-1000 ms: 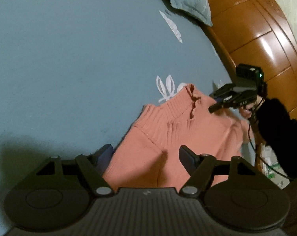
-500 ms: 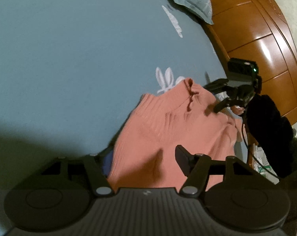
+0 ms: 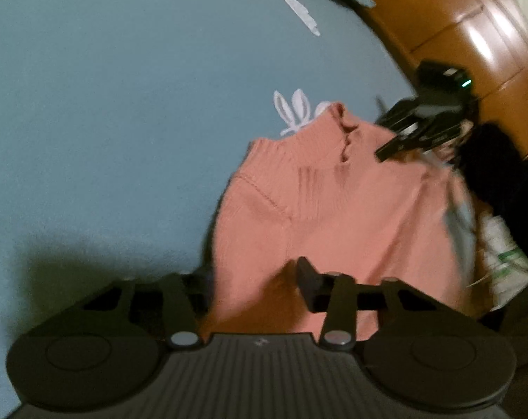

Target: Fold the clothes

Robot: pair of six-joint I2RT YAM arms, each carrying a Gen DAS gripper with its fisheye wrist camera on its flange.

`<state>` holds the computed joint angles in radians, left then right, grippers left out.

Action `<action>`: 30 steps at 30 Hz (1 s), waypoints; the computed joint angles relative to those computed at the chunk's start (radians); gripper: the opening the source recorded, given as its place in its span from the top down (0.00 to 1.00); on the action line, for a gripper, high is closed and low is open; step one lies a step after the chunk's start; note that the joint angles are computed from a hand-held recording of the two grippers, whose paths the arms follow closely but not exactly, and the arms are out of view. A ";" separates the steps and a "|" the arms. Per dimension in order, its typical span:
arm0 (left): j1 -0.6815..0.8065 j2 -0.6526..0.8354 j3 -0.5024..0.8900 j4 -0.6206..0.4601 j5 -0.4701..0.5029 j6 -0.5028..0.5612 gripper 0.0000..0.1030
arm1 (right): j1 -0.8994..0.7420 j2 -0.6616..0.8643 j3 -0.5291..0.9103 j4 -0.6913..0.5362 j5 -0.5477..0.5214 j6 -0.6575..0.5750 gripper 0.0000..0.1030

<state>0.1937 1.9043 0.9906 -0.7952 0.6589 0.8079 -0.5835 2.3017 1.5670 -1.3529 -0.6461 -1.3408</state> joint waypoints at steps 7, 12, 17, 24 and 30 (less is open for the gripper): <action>0.034 -0.139 -0.136 0.140 0.013 -0.080 0.98 | -0.012 -0.156 -0.150 0.146 -0.038 0.002 0.87; 0.046 -0.218 -0.129 0.174 0.043 -0.120 0.98 | -0.025 -0.205 -0.125 0.154 -0.125 0.033 0.87; 0.008 -0.231 -0.130 0.301 0.005 -0.260 0.98 | -0.005 -0.221 -0.144 0.313 -0.105 0.193 0.87; -0.073 -0.286 -0.265 0.526 -0.186 -0.439 0.80 | 0.009 -0.365 -0.369 0.649 -0.044 0.428 0.70; -0.159 -0.760 -0.544 0.560 -0.231 -0.384 0.46 | -0.073 -0.619 -0.567 0.582 -0.138 0.244 0.34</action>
<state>0.0345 1.1443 0.4462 -0.2348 0.4274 0.4238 -0.6569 1.6832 1.0001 -0.7712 -0.7838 -1.0967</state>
